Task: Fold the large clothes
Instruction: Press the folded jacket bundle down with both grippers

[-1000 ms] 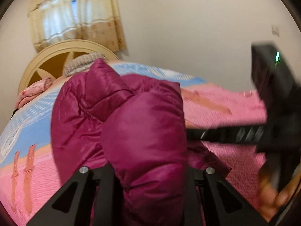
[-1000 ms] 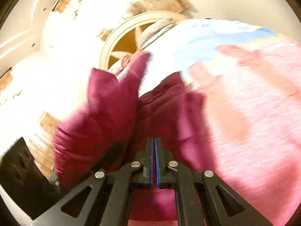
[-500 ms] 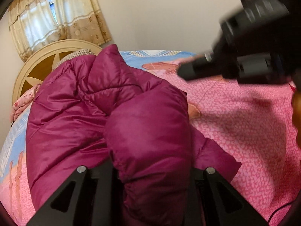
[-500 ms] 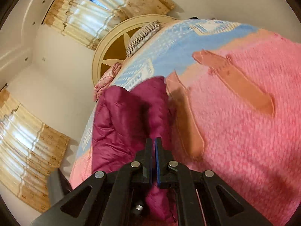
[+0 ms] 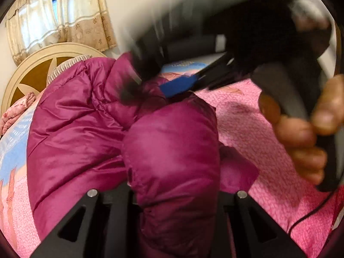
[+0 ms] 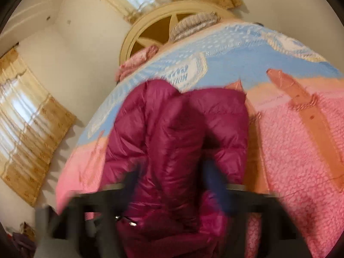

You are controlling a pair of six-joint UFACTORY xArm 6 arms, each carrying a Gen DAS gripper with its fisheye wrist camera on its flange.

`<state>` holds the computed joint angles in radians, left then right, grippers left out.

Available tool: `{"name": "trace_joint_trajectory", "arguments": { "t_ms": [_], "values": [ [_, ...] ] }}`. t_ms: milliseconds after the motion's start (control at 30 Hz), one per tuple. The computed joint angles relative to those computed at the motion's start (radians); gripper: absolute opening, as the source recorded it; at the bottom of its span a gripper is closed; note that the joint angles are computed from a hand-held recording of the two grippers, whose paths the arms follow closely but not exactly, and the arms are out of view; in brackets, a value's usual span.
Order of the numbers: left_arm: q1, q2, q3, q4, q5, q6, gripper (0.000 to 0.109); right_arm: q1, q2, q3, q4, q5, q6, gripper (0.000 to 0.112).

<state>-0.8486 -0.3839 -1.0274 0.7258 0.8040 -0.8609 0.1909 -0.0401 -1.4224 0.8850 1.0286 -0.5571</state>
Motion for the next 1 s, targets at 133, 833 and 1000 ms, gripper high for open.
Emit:
{"name": "trace_joint_trajectory", "arguments": {
  "t_ms": [133,833,1000],
  "values": [
    [0.012,-0.084,0.026,-0.148,0.003,0.122,0.033,-0.031,0.020,0.031,0.086,0.042,-0.022,0.019],
    [0.326,-0.036,-0.051,-0.255,0.011,-0.055,0.077,-0.081,0.004,0.107,0.192,0.043,0.062,0.021],
    [0.301,-0.060,-0.022,-0.217,0.005,-0.099,0.081,-0.002,-0.079,0.078,-0.129,-0.219,0.119,0.088]
  ]
}}
